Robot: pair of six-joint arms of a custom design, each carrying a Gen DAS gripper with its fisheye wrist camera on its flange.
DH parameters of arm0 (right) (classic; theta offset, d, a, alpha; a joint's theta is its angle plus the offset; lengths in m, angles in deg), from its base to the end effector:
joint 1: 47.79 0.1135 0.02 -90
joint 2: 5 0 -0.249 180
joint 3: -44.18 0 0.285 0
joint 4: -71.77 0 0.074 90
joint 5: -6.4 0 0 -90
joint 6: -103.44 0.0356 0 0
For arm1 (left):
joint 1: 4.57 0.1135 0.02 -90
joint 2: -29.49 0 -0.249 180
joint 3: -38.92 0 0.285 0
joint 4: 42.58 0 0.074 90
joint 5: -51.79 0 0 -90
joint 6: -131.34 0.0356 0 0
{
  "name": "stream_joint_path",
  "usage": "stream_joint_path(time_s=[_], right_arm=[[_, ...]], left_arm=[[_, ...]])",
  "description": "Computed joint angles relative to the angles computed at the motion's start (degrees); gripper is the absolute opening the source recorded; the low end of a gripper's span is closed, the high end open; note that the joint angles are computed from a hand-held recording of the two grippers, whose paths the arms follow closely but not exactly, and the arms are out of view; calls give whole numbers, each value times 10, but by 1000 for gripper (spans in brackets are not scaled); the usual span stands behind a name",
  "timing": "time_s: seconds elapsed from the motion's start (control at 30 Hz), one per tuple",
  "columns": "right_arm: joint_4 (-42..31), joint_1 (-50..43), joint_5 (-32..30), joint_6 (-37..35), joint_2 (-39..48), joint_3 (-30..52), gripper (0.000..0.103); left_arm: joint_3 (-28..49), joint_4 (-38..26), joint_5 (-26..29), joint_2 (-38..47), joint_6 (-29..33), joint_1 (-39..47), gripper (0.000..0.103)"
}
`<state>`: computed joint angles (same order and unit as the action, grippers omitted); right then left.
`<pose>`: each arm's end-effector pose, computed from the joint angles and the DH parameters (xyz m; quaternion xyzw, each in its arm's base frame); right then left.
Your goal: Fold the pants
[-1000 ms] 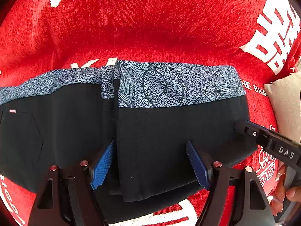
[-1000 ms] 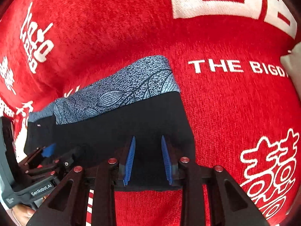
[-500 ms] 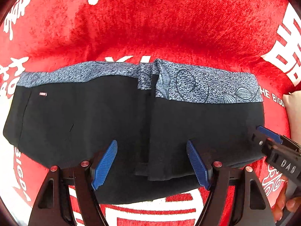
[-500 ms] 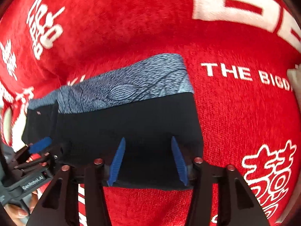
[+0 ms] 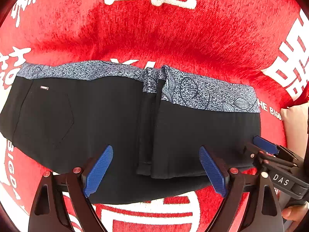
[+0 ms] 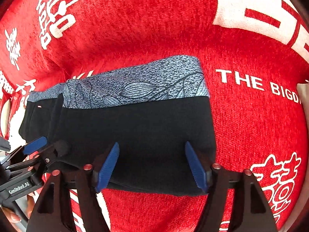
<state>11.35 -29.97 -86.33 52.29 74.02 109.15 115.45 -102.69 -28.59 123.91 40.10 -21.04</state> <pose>0.2645 0.0868 0.1832 0.1776 0.9745 0.0849 0.1077 0.3177 -0.1001 0.1675 0.1400 0.9811 -0.0984 0.0901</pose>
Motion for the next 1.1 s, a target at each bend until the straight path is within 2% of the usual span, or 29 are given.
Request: stream_joint_path(time_s=[0.2, 0.3, 0.4, 0.67, 0.93, 1.0, 1.1], right_arm=[[-26, 34, 30, 10, 33, 39, 89], [-37, 47, 31, 19, 42, 56, 103], [-55, 60, 26, 24, 54, 78, 103], [-77, 119, 55, -1, 160, 195, 103], [-108, 139, 37, 27, 289, 273, 102], [-109, 150, 59, 27, 295, 278, 103], [-99, 150, 56, 30, 298, 275, 103]], left_arm=[[-9, -12, 15, -24, 13, 24, 91], [-12, -30, 11, -35, 25, 38, 91], [-21, -45, 1, -49, 26, 60, 91], [-39, -67, -7, -73, 41, 131, 91], [-2, -70, 7, -9, 99, 199, 91], [12, -69, 13, 6, 111, 220, 91], [37, -71, 18, 35, 123, 257, 91]])
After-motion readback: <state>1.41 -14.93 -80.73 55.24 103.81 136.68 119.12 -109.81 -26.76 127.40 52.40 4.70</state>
